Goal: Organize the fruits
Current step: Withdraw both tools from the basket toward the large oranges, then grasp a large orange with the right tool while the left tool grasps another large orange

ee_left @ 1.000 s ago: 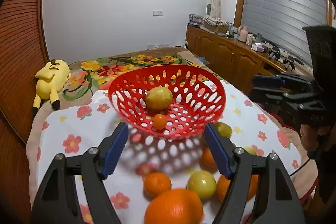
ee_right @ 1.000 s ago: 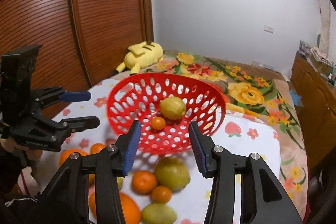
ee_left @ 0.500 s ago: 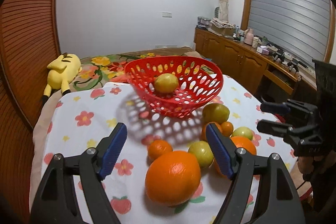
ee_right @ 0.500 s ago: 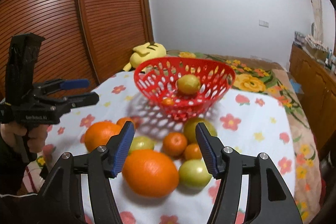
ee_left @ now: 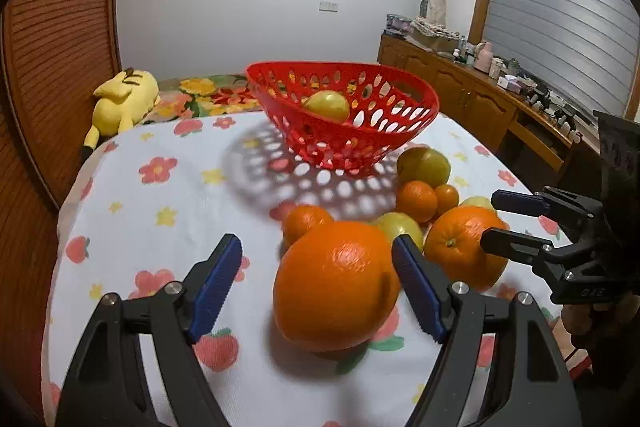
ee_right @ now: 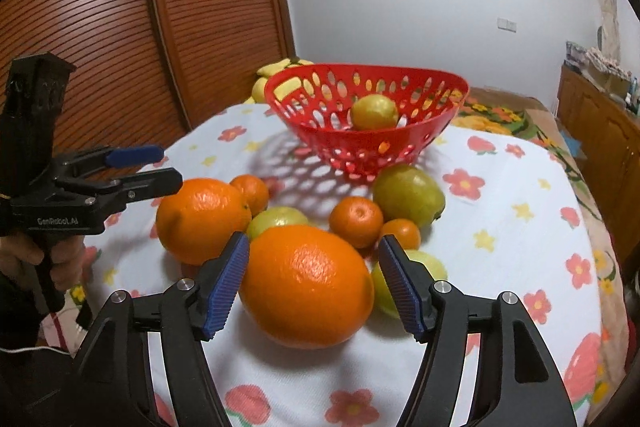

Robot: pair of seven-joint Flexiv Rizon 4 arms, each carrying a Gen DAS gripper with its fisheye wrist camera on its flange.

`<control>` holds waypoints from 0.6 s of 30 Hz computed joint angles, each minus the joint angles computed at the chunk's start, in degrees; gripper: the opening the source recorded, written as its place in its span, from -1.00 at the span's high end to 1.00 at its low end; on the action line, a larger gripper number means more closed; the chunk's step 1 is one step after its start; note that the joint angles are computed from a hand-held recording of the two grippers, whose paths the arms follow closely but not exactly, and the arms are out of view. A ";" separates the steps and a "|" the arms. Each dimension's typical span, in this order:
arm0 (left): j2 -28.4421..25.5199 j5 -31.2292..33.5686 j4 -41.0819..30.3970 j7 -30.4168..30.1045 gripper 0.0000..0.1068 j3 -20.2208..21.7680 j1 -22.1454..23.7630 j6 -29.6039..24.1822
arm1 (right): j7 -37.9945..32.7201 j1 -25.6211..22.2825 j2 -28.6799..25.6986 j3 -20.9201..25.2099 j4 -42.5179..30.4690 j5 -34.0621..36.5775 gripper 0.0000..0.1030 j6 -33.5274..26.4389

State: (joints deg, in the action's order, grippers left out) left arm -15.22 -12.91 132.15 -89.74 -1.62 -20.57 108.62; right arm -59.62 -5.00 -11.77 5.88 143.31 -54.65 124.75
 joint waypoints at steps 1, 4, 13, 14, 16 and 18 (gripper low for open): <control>-0.12 -0.06 -0.04 -0.06 -0.46 0.00 -0.06 -0.09 | -0.60 0.43 -0.17 0.04 0.11 0.84 -0.36 -0.23; -0.25 0.77 -0.16 -0.25 -0.46 -0.98 0.98 -1.42 | -0.96 0.58 -0.55 0.31 0.20 1.21 -0.40 -0.16; -0.48 2.77 0.14 -2.39 -0.48 -3.06 3.30 -0.87 | -5.29 2.74 -1.07 1.13 0.58 6.35 -0.51 -0.92; -0.48 2.91 0.11 -2.51 -0.48 -2.99 3.27 -0.91 | -5.77 2.89 -1.11 1.23 0.61 6.85 -0.52 -1.02; -0.54 2.93 -0.02 -2.59 -0.48 -2.57 2.80 -1.14 | -5.72 2.59 -1.44 1.50 0.55 6.59 -0.57 -0.99; -0.94 2.97 -0.37 -2.46 -0.49 -2.21 2.31 -1.23 | -5.41 2.26 -1.79 1.68 0.45 6.08 -0.61 -0.99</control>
